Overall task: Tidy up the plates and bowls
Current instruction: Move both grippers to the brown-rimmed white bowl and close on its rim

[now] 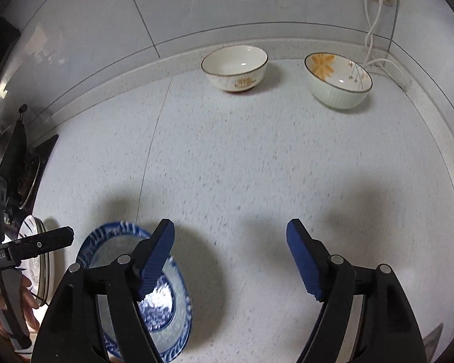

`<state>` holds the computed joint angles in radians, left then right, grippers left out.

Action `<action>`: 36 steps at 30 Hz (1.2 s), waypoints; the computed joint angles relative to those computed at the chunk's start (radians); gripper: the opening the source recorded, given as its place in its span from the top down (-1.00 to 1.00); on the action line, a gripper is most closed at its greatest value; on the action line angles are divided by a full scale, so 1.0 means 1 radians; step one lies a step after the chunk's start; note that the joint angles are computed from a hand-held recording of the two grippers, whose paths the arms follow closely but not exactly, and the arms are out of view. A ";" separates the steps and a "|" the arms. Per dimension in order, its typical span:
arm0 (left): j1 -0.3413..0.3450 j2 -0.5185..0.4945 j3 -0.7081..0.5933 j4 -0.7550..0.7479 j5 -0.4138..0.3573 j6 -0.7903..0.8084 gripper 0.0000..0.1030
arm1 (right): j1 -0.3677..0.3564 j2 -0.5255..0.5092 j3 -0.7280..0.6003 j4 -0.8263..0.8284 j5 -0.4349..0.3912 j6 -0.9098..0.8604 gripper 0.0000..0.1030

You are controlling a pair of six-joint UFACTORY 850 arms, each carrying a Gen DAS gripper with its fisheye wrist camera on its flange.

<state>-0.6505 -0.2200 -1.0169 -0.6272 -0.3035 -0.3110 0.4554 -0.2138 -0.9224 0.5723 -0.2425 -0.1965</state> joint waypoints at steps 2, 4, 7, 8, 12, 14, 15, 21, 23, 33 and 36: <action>0.010 -0.045 -0.055 0.007 -0.022 -0.007 -0.62 | -0.027 -0.027 -0.024 0.138 -0.011 -0.153 -0.40; 0.018 -0.086 -0.105 0.046 -0.036 -0.039 -0.62 | -0.057 -0.067 -0.061 0.268 -0.032 -0.301 -0.40; 0.036 -0.166 -0.205 0.109 -0.065 -0.100 -0.62 | -0.092 -0.129 -0.124 0.360 -0.058 -0.419 -0.40; 0.044 -0.194 -0.241 0.119 -0.078 -0.108 -0.62 | -0.103 -0.150 -0.147 0.390 -0.072 -0.450 -0.40; 0.067 -0.312 -0.410 0.307 -0.118 -0.259 -0.62 | -0.149 -0.241 -0.255 0.524 -0.136 -0.565 -0.40; 0.081 -0.362 -0.489 0.350 -0.133 -0.288 -0.62 | -0.165 -0.290 -0.318 0.558 -0.169 -0.585 -0.40; 0.090 -0.392 -0.537 0.354 -0.145 -0.285 -0.62 | -0.170 -0.316 -0.353 0.560 -0.181 -0.581 -0.40; 0.121 -0.578 -0.830 0.485 -0.239 -0.356 -0.62 | -0.171 -0.439 -0.535 0.454 -0.200 -0.448 -0.40; 0.127 -0.646 -0.927 0.494 -0.279 -0.347 -0.62 | -0.168 -0.479 -0.594 0.399 -0.197 -0.386 -0.40; 0.146 -0.904 -1.267 0.434 -0.447 -0.299 -0.40 | -0.158 -0.643 -0.798 0.202 -0.260 -0.179 -0.09; 0.155 -0.968 -1.352 0.350 -0.488 -0.241 0.17 | -0.154 -0.675 -0.834 0.156 -0.277 -0.133 0.23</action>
<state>-0.4953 -1.1879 -2.3685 -0.2768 -0.7919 -0.5519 0.3012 -0.8893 -1.7563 0.7288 -0.5197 -0.3293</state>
